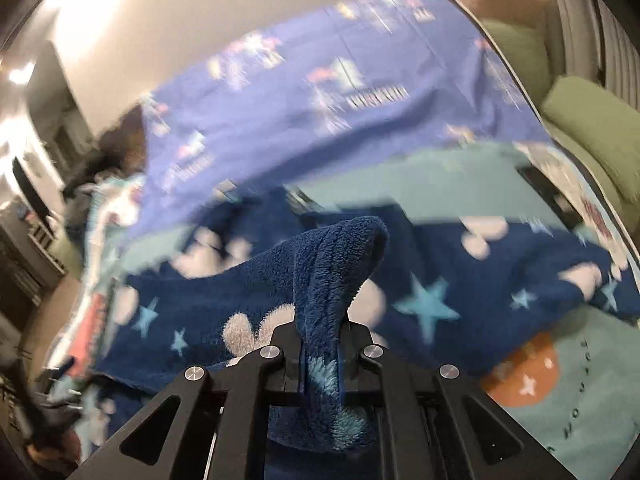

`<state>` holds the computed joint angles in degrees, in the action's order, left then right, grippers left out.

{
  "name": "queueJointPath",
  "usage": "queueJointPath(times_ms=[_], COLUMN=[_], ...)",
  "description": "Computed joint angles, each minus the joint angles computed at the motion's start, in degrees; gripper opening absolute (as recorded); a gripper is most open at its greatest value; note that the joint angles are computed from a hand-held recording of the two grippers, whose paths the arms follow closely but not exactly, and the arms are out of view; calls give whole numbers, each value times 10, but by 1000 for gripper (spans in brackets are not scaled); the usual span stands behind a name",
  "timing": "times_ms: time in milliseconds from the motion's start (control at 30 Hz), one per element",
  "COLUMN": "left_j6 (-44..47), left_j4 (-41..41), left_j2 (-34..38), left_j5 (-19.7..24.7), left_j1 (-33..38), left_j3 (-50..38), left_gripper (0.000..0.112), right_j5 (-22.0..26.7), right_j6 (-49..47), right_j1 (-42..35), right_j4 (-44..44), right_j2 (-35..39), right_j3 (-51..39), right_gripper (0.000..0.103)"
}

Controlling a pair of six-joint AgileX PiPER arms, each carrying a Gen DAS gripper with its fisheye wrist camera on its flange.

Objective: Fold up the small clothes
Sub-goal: 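Fold the held sleeve across the pajama body with the left gripper, release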

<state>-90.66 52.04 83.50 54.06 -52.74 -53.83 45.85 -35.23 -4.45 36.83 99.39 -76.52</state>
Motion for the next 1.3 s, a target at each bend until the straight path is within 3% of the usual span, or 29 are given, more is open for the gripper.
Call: queueJointPath(times_ms=[67,167,233,300,400,433,467,500,600,667,733,833,867,933,1033,1167,1300], left_j6=[-10,-24,13,58,111,123,142,163,126,105,94,71,58,45,62,108,171], left_j4=[0,0,-31,-66,-107,-117,-132,-146,-95,-69,-55,-83,-74,-53,-47,-51,-85], left_j2=[-47,-62,-32,3,69,84,99,111,123,134,137,71,54,32,20,63,136], left_j5=[-68,-132,-163,-190,-203,-209,-217,-208,-146,-74,-43,-117,-118,-88,-86,-92,-101], left_j1=[19,66,108,145,174,179,183,182,158,139,144,172,168,142,113,68,45], left_j3=[28,31,5,-20,-65,-71,-78,-89,-96,-104,-87,-23,-14,-22,-51,-127,-206], left_gripper=[79,79,79,79,75,67,30,12,9,1,1,1,1,1,3,24,29], right_j5=[18,-2,0,-5,-31,-35,-35,-28,-6,5,-4,-29,-26,-15,-2,43,80], right_j6=[-2,-24,-30,-15,-6,-7,-12,-22,-38,-52,-52,-40,-45,-54,-57,-41,7], right_j1=[-10,-19,-27,-25,-24,-25,-28,-33,-37,-35,-24,-13,-18,-33,-66,-143,-221], right_j4=[-4,18,30,20,-9,-18,-20,-16,-10,-10,-31,-58,-48,-30,-2,40,54], right_j2=[29,25,22,10,-21,-31,-40,-46,-48,-45,-40,-42,-44,-48,-51,-22,40], right_j3=[2,31,33,32,44,48,54,57,60,68,82,99,101,99,91,55,-1], right_gripper=[12,18,26,42,48,48,48,48,48,48,48,48,48,48,49,51,52])
